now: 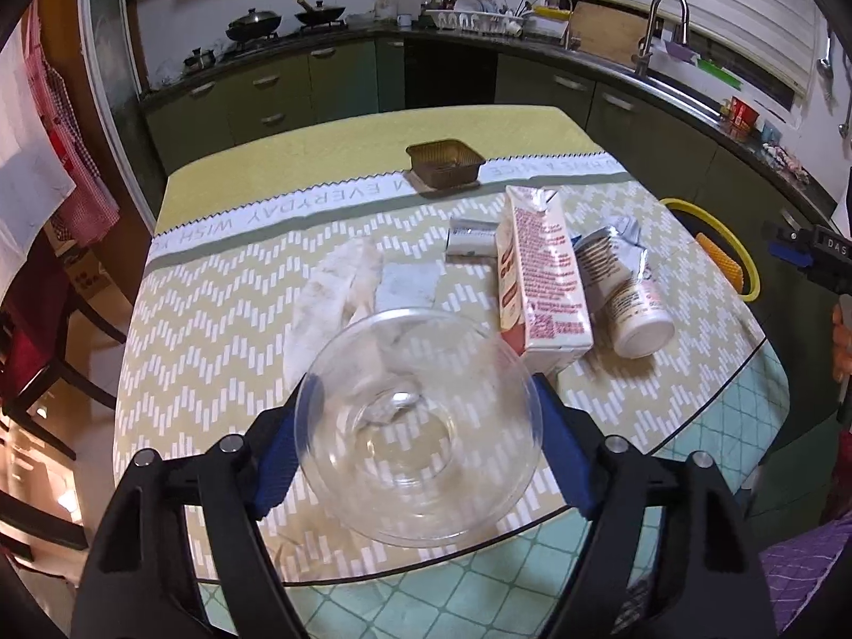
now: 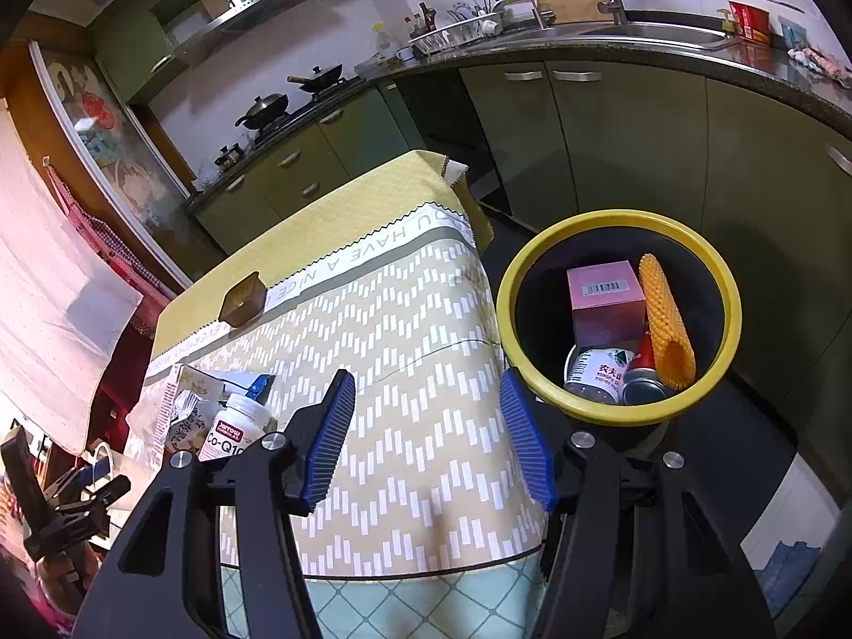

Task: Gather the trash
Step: 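Carry the clear cup with the left gripper over the bin and release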

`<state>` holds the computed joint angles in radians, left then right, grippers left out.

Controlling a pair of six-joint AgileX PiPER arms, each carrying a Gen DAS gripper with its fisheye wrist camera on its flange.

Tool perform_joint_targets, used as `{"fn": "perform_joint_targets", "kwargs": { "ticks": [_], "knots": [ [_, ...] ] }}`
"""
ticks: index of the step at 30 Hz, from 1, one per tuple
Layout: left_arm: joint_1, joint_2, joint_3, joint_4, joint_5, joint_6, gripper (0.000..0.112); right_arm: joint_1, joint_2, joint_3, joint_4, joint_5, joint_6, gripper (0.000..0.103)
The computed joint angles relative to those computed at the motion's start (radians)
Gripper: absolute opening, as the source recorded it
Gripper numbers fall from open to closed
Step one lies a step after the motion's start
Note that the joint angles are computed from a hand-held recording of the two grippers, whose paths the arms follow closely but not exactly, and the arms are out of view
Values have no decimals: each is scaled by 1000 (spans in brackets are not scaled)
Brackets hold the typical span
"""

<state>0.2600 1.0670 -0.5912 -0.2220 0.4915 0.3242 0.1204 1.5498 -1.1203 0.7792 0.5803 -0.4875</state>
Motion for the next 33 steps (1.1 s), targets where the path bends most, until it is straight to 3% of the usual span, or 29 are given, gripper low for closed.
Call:
{"fn": "perform_joint_targets", "kwargs": {
  "ticks": [8, 18, 22, 29, 33],
  "knots": [
    [23, -24, -2, -25, 13, 38, 73, 2, -3, -2, 4, 5, -2, 57],
    [-63, -55, -111, -86, 111, 82, 73, -23, -49, 18, 22, 6, -21, 56],
    [-198, 45, -224, -105, 117, 84, 73, -76, -81, 45, 38, 4, -42, 56],
    [-440, 338, -536, -129, 135, 93, 74, -228, -124, 87, 99, 24, -117, 56],
    [-557, 575, -826, -125, 224, 71, 74, -321, -123, 100, 161, 49, -183, 57]
  ]
}}
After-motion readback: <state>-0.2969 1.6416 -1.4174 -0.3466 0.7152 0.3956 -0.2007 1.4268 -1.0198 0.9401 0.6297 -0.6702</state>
